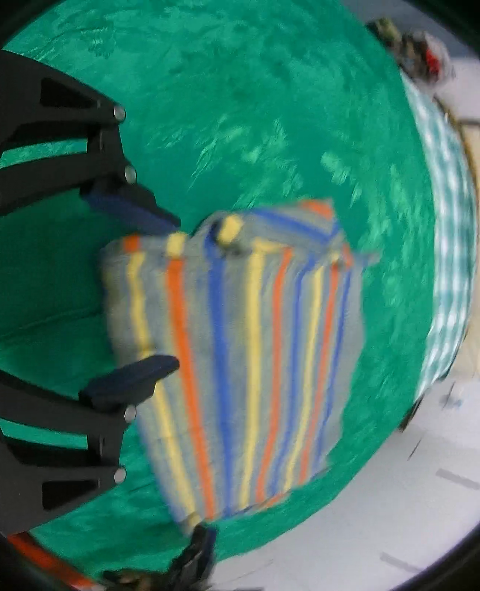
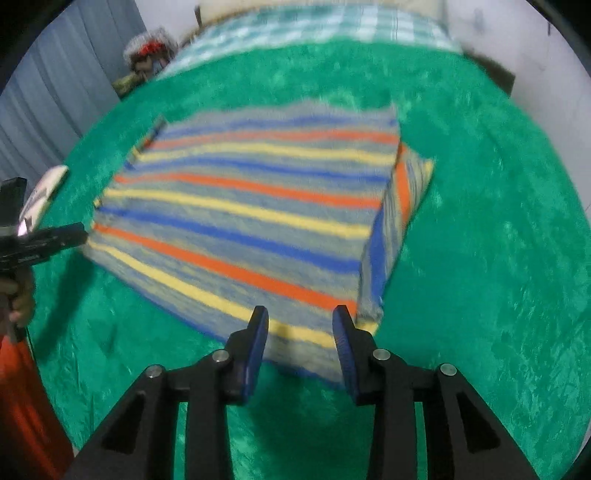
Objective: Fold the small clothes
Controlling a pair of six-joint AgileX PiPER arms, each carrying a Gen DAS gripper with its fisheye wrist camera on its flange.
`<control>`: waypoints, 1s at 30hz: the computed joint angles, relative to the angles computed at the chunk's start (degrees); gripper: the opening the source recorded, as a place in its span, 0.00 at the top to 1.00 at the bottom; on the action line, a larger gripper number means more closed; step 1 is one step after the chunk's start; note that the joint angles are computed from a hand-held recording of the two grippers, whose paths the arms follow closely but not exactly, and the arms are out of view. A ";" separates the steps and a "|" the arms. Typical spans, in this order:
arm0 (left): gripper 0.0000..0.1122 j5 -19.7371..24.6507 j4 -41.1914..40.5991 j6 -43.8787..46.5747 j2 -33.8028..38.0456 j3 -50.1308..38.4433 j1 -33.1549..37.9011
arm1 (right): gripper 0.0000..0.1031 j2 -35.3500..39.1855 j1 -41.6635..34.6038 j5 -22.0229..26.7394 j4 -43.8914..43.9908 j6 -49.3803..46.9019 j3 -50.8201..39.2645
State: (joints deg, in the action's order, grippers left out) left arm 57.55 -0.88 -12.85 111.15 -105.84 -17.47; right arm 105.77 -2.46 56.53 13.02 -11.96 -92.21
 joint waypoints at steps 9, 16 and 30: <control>0.37 -1.44 10.28 -15.17 -4.90 9.93 -0.40 | 0.60 -6.08 -1.38 -5.54 -3.45 7.42 12.30; 0.25 -0.89 20.59 -25.12 -10.57 18.43 -12.23 | 0.57 -20.87 1.61 -12.40 -4.57 13.43 27.48; 0.16 -0.09 22.59 -30.62 -11.60 22.66 -15.32 | 0.56 -25.73 9.74 -20.26 -13.42 27.13 39.15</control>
